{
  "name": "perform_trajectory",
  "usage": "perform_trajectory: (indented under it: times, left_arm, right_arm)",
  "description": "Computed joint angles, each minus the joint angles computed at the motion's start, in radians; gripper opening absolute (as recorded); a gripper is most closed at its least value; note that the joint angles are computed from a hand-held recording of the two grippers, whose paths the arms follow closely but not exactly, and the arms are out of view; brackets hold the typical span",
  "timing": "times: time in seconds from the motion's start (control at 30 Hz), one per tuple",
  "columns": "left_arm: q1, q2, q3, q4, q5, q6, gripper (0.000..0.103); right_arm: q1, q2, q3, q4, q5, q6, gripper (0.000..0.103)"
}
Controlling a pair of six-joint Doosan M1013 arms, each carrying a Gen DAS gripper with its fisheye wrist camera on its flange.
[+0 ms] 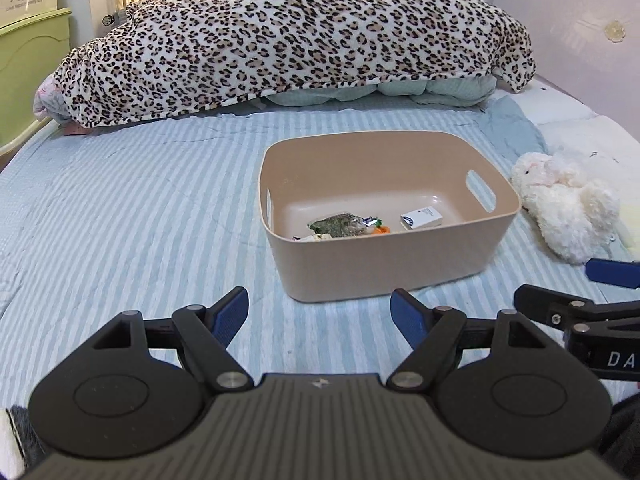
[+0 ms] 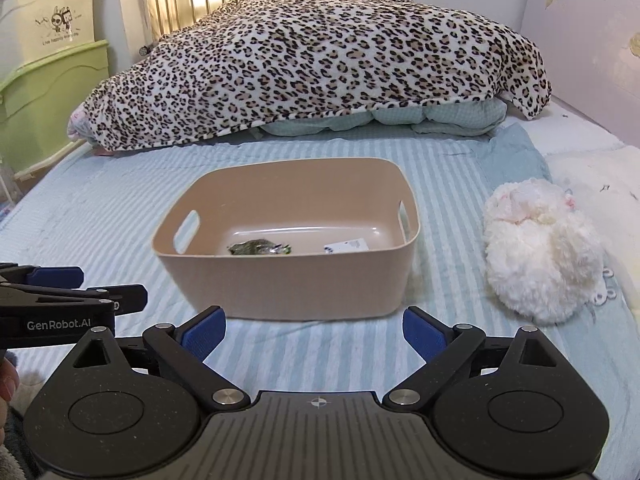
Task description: Organize objects
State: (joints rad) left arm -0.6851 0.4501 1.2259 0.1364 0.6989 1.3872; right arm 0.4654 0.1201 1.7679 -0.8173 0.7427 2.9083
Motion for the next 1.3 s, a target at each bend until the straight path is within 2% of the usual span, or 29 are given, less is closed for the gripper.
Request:
perform_trajectory:
  times: [0.33, 0.5, 0.63, 0.93, 1.3]
  left_arm:
    - [-0.016, -0.076, 0.107, 0.010, -0.049, -0.020, 0.079]
    - [-0.017, -0.100, 0.141, -0.015, -0.050, -0.002, 0.079]
    - [-0.021, -0.121, 0.167, 0.011, -0.066, -0.022, 0.079]
    - [-0.012, -0.140, 0.186, -0.031, -0.043, 0.007, 0.079]
    - [-0.016, -0.152, 0.204, -0.021, -0.052, -0.011, 0.079]
  right_arm:
    - [0.058, -0.042, 0.045, -0.041, 0.009, 0.105, 0.098]
    - [0.079, -0.063, 0.064, -0.028, 0.008, 0.122, 0.098]
    - [0.097, -0.073, 0.070, -0.027, 0.027, 0.114, 0.098]
    - [0.124, -0.082, 0.071, -0.038, 0.061, 0.118, 0.098]
    - [0.128, -0.080, 0.066, -0.020, 0.076, 0.085, 0.098]
